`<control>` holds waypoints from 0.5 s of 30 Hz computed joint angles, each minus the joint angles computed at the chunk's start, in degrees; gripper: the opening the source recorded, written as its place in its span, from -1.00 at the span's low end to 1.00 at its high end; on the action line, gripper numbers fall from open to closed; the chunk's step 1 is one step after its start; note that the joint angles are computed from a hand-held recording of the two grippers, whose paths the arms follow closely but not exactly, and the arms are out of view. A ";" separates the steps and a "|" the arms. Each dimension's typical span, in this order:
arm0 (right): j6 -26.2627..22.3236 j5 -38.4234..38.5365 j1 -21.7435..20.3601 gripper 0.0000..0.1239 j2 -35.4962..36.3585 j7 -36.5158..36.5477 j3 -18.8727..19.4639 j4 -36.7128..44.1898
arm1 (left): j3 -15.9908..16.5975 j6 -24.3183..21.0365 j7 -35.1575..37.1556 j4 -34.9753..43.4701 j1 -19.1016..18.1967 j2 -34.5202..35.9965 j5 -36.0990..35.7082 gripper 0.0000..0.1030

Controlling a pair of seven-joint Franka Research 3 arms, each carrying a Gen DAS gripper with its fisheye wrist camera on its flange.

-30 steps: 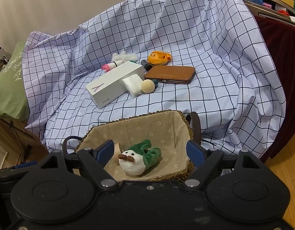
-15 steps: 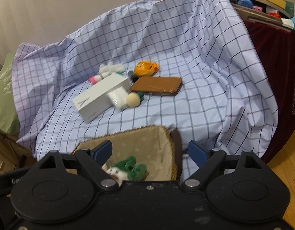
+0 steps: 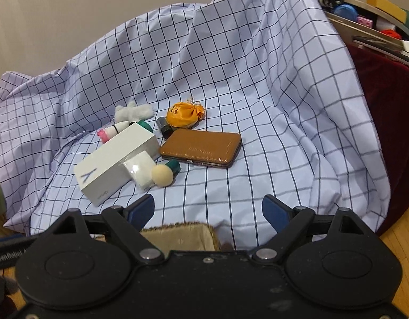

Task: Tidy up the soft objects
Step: 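Grasp the orange pouch with the right tool while the left tool grasps the pink-edged cloth roll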

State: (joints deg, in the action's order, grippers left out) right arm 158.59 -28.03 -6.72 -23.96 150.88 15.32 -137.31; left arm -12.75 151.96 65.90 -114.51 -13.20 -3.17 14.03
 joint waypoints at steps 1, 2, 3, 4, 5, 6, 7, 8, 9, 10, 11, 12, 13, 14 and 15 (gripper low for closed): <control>-0.11 -0.29 -0.31 0.44 1.32 -0.22 0.05 1.13 | 0.04 -0.30 0.24 1.55 0.04 1.31 0.09 0.86; -0.28 -0.66 -0.43 0.44 2.81 -0.47 -0.06 2.44 | 0.08 -0.58 0.74 3.12 0.08 2.67 -0.06 0.86; -0.32 -1.05 -0.36 0.44 4.22 -0.64 -0.38 3.63 | 0.12 -0.89 1.38 4.64 0.11 3.98 -0.43 0.86; -0.40 -1.46 -0.13 0.44 5.60 -0.74 -0.81 4.85 | 0.12 -1.34 1.91 6.65 0.14 5.64 -0.67 0.86; -0.40 -1.91 0.15 0.44 7.20 -0.90 -1.42 6.20 | 0.13 -1.77 2.24 8.43 0.15 7.10 -0.75 0.86; -0.45 -2.40 0.59 0.44 8.60 -1.00 -2.11 7.41 | 0.13 -2.18 2.63 10.30 0.17 8.61 -0.85 0.86; -0.56 -2.99 1.06 0.44 10.14 -1.12 -2.84 8.80 | 0.12 -2.69 3.13 12.51 0.18 10.34 -0.99 0.86; -0.73 -3.74 1.48 0.44 11.44 -0.97 -3.44 10.03 | 0.13 -3.21 3.51 14.96 0.15 12.27 -1.07 0.86; -0.80 -4.59 1.83 0.44 12.92 -0.77 -4.08 11.42 | 0.14 -3.94 3.84 17.38 0.09 14.07 -1.13 0.86; -0.79 -5.42 2.13 0.44 14.56 -0.47 -4.75 12.97 | 0.08 -4.89 4.46 20.54 0.07 16.36 -1.53 0.86; -0.70 -6.00 2.50 0.44 16.28 -0.29 -5.51 14.55 | 0.06 -5.59 4.86 23.20 0.01 18.25 -1.83 0.86; -0.69 -5.95 3.08 0.45 17.70 -0.57 -6.36 15.87 | 0.13 -6.37 5.04 25.96 -0.14 20.16 -1.95 0.86; -0.64 -5.55 3.70 0.45 19.11 -1.04 -7.24 17.22 | 0.32 -7.43 4.92 29.52 -0.48 22.56 -1.82 0.86; -0.40 -5.23 4.24 0.45 20.74 -1.33 -8.13 18.78 | 0.56 -8.19 4.70 32.39 -0.85 24.48 -1.58 0.86; -0.23 -4.94 4.78 0.45 22.10 -1.64 -9.01 20.17 | 0.83 -9.06 4.49 35.56 -1.28 26.60 -1.27 0.86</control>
State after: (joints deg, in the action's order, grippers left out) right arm 158.36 -32.97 -1.94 -1.85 149.25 6.31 -117.15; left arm -11.92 142.90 70.39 -78.94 -14.48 23.43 12.76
